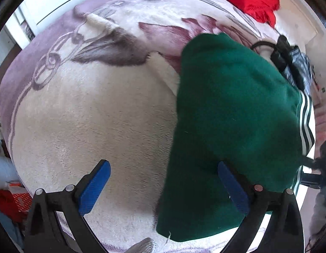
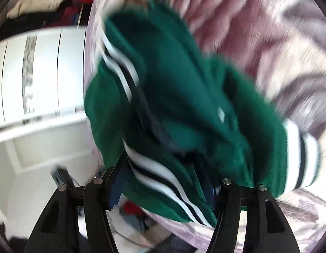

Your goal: Fold large clothes

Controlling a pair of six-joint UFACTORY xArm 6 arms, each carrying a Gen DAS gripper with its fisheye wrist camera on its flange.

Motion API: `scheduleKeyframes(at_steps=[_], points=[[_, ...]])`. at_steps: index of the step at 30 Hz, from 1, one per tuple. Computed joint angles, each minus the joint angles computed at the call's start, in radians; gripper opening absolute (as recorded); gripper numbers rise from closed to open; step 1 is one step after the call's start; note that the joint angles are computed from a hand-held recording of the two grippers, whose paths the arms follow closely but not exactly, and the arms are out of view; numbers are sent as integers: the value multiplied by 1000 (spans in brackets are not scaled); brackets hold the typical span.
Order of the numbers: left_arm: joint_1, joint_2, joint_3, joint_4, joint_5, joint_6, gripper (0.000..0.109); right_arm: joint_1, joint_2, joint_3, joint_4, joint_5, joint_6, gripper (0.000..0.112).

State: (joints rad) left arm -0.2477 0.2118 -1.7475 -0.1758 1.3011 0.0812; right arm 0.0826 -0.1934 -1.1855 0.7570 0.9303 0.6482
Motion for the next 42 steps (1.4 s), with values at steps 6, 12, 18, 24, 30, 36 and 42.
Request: scheduleKeyframes(at_steps=[6, 12, 18, 24, 30, 36, 42], points=[[-52, 9, -41, 59, -27, -2, 103, 57, -102, 14, -269, -148, 282, 8], [-96, 72, -94, 34, -31, -8, 103, -4, -177, 16, -449, 19, 455, 8], [-122, 85, -74, 84, -62, -7, 103, -46, -106, 111, -340, 42, 332, 10], [-125, 83, -69, 83, -64, -9, 103, -73, -233, 195, -157, 29, 243, 59], [-138, 75, -67, 81, -72, -24, 103, 22, -295, 239, -177, 43, 278, 3], [-146, 96, -99, 15, -49, -20, 103, 25, -289, 156, -508, 210, 529, 2], [-176, 95, -103, 54, -62, -16, 103, -6, -212, 143, -368, 230, 434, 4]])
